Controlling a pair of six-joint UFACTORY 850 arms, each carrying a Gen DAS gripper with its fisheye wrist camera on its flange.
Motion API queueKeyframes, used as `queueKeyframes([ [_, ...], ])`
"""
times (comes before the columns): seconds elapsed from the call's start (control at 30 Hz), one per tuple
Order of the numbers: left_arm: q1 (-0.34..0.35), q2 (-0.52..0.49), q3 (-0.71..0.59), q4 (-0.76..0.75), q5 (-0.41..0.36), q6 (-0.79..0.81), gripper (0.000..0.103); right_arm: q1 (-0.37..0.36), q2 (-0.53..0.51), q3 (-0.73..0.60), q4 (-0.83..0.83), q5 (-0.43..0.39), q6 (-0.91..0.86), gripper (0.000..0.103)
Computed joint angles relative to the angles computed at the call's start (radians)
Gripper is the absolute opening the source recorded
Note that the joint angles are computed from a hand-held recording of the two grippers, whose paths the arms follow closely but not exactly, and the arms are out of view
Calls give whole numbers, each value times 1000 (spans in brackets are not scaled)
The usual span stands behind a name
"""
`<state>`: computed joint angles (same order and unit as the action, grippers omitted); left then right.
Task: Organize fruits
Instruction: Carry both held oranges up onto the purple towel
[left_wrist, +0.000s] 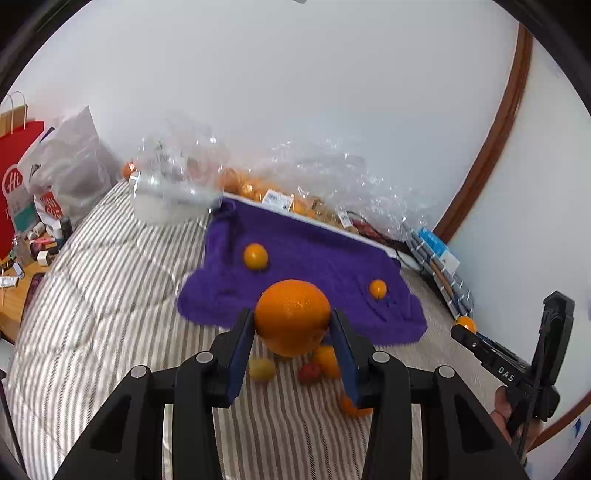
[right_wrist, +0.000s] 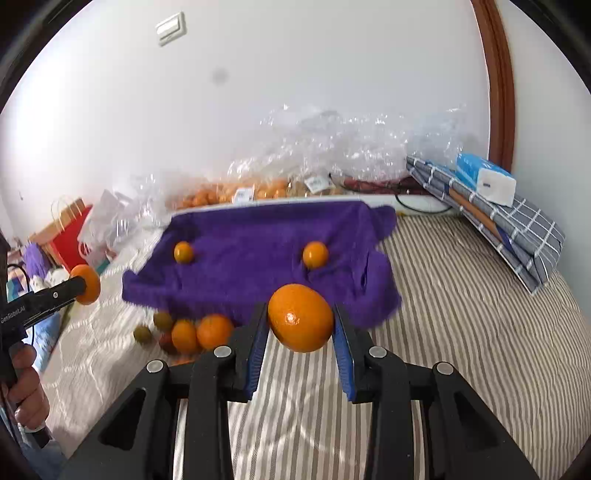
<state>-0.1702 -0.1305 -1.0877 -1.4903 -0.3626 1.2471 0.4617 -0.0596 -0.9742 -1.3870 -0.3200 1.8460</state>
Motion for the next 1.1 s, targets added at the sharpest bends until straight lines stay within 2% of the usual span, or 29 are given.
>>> queueKeyframes([
  [0.1,-1,-31,-58,81,3,-84,40,-22,-20,-35,-11,-3,-2,34],
  [0.23,-26,-87,-136,109,62,-93,40,-45,-60,-89,-11,-30,-12,34],
  [0.47,-53,-218,-268,102,72,-110,40,-95,-133,-148,1,23,2,34],
  [0.63,-84,-285,-307,106,149,-78,40,-122,-180,-152,-67,65,92,34],
  [0.7,-83,-305,-313,153,140,-118,40,-130,-202,-163,27,75,-2,34],
  [0.77,-85,-327,-332,301,125,-256,40,-134,-217,-173,93,80,-69,34],
  [0.87,-86,-333,-333,333,127,-278,40,-140,-232,-183,165,103,-138,34],
  [0.93,-86,-341,-340,369,119,-316,40,-133,-247,-197,197,84,-183,34],
  [1.1,-85,-360,-356,516,106,-467,40,-131,-274,-222,331,87,-338,34],
])
